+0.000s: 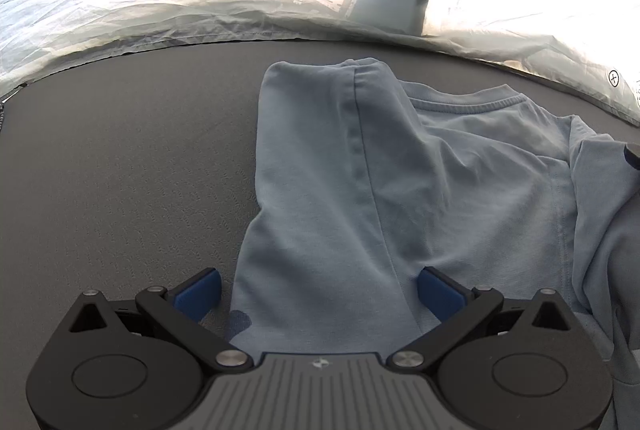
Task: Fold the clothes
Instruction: 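Grasp the sleeve with the right gripper, fold it over the body, release, then pull the open right gripper back from the folded sleeve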
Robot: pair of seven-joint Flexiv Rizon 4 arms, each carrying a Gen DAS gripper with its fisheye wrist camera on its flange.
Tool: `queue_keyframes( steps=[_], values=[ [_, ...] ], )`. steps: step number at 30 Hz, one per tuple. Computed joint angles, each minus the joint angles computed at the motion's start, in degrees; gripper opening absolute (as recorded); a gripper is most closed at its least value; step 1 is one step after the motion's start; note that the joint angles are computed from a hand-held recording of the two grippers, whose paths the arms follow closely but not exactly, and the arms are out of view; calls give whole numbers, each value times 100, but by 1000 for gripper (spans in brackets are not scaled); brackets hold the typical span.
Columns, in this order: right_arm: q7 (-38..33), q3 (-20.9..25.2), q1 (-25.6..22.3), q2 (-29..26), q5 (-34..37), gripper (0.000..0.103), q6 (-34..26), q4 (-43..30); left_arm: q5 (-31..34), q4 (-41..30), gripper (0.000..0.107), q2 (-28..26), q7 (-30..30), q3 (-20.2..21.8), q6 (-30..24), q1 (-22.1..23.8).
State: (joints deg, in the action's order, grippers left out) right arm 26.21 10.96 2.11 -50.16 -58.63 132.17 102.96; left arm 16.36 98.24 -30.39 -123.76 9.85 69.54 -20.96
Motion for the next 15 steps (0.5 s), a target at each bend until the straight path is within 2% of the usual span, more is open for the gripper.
queue_keyframes(
  steps=[3,5,7,9,11,13,15],
  values=[
    [-187,44,71,-156,316,50,373,-191,5,-8,103,2,0,-4,-6,2],
    [-376,68,110,-240,744,54,864,-218,6,-19,103,5,-1,-6,-17,3],
    [-511,-55,178,-151,940,54,1024,-185,21,-25,103,3,-21,5,-13,-6],
    [-694,-292,239,84,870,52,792,-53,37,-28,103,-4,-44,14,-3,-14],
    [-878,-448,200,311,643,44,447,132,45,-26,103,-6,-49,14,4,-12],
    [-952,-499,76,536,357,37,-19,404,54,-27,103,-14,-59,20,19,-14],
    [-924,-418,-61,641,234,35,-337,617,59,-24,103,-19,-64,24,29,-15]
  ],
)
